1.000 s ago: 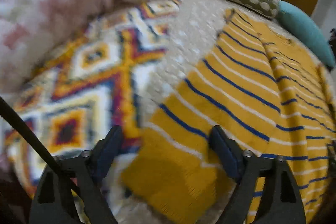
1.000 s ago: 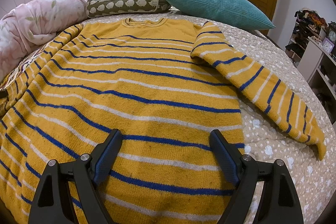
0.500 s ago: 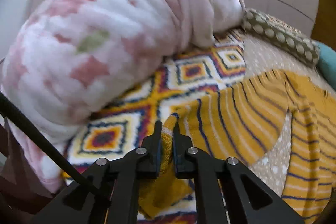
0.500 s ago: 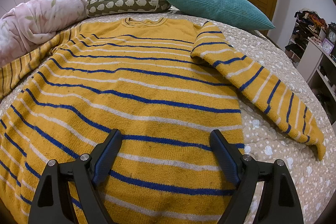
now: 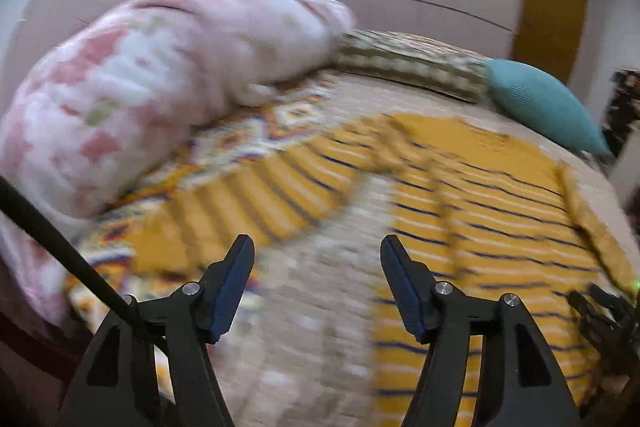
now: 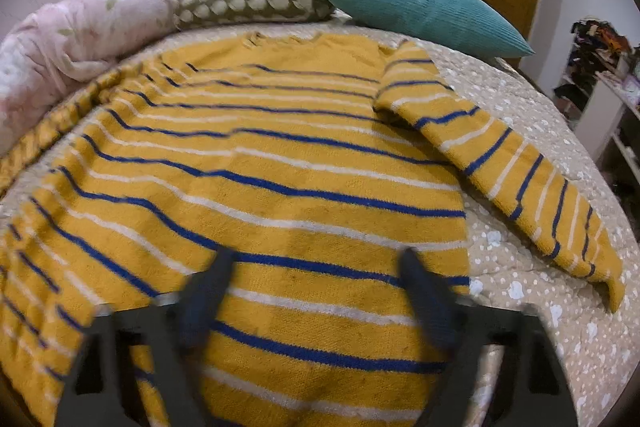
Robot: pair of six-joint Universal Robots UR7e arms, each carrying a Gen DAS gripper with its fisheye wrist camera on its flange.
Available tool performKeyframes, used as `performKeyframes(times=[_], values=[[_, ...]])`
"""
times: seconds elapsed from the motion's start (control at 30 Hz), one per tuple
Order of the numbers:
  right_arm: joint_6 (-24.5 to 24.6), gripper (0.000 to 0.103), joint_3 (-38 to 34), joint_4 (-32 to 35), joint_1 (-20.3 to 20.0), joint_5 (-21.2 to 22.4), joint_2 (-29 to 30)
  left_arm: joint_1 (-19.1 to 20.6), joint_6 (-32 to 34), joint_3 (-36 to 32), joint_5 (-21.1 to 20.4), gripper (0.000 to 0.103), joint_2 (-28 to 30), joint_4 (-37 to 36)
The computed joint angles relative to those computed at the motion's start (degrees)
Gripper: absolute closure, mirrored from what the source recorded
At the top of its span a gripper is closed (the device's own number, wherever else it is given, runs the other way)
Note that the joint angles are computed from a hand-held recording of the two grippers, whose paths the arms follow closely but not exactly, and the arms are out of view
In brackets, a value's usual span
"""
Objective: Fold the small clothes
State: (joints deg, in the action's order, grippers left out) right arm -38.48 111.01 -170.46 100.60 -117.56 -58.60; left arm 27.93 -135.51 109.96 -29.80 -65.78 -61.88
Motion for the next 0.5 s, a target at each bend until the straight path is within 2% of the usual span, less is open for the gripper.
performKeyframes(times=[0.03,0.1,0.17,0.23,0.3,0.37,0.47,0.5], values=[[1.22,0.051,-0.06,1.68,-0.20,0.64,-1.35,0.03,3.35,0.56,1.01,0.039,1.24,-5.71],[3.56,0.053,0.26,4.60,-1.34,2.97,-4.91,0.23,9.12,1.33,1.90,0.039,3.25,-14.64],[5.26,0.053,1.31,4.81,-3.27,4.98,-9.56,0.31,14.25,1.51,2.06,0.038,5.94,-21.91],[6.84,0.052,2.25,2.30,-5.34,4.30,-13.43,0.06,15.90,0.46,1.97,0.038,9.16,-24.34],[10.04,0.050,2.16,0.53,-7.97,2.87,-16.45,-0.19,15.66,-1.11,2.12,0.036,12.52,-23.82],[13.15,0.050,1.32,-0.97,-10.03,0.55,-17.31,0.09,16.04,-1.97,1.44,0.036,14.33,-23.70],[19.34,0.050,-1.97,2.58,-12.69,0.06,-16.51,-0.41,18.97,-0.83,0.51,0.036,15.71,-29.73],[19.82,0.050,-2.37,2.86,-12.85,-0.35,-16.17,-0.69,19.92,-0.91,0.27,0.036,16.42,-30.91]])
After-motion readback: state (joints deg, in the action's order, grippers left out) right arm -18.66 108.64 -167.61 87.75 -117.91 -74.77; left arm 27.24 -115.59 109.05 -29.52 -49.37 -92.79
